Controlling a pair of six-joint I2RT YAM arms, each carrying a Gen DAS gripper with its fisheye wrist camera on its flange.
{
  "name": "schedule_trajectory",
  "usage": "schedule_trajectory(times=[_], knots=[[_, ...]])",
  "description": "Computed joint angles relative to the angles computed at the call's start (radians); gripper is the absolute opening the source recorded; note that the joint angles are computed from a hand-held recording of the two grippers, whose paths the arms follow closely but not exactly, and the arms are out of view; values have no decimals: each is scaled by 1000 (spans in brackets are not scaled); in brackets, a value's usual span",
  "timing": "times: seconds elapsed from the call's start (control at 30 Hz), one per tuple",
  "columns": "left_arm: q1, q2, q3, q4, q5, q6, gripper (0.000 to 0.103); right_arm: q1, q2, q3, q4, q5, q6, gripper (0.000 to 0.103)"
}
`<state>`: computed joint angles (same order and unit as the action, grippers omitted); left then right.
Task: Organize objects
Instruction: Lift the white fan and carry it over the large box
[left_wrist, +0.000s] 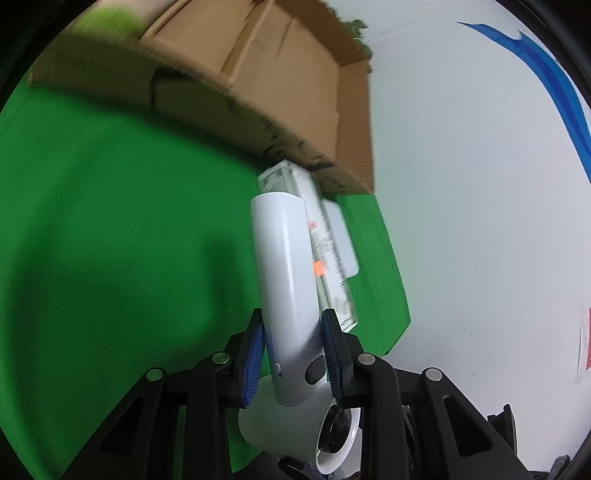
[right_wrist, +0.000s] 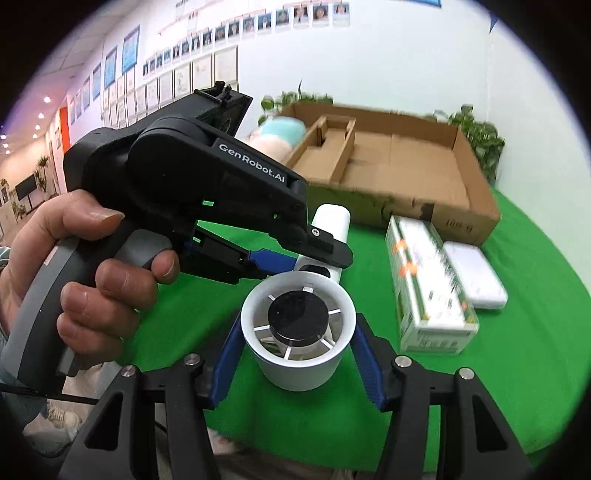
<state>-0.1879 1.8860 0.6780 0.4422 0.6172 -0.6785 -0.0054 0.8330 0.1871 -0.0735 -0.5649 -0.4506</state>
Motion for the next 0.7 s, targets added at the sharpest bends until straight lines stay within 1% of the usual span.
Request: schedule_trajectory(times=[0.07, 0.17, 0.2, 0.27, 0.33, 0.4, 0.5, 0.53, 0.57, 0.63, 0.7], knots=[[-7, -67, 16, -56, -31, 31, 27, -11, -45, 9, 8, -27, 29, 56], [-27, -178, 96, -211, -118, 111, 27, -10, -49, 51, 57, -58, 87, 56], [-38, -214, 147, -283, -166, 150, 27, -3, -26, 82, 85, -64, 114, 56], [-51, -249, 235, -384, -219, 210, 27, 5, 18, 137, 129, -75, 156, 56], [-60, -279, 342, -485, -262, 273, 27, 13, 49, 207, 165, -78, 206, 56], [-56, -307, 426, -564, -277, 326, 27, 15, 72, 268, 190, -82, 252, 56], [-60, -263, 617, -684, -313, 390, 27, 21, 140, 380, 211, -83, 307, 56], [-60, -273, 664, -742, -323, 411, 27, 29, 175, 422, 217, -75, 317, 56], [-68, -232, 726, -757, -345, 421, 27, 38, 210, 461, 215, -66, 322, 56], [-51, -159, 884, -854, -362, 455, 27, 51, 293, 560, 178, -69, 332, 56], [-20, -58, 1038, -923, -343, 466, 27, 65, 390, 679, 121, -77, 336, 56]])
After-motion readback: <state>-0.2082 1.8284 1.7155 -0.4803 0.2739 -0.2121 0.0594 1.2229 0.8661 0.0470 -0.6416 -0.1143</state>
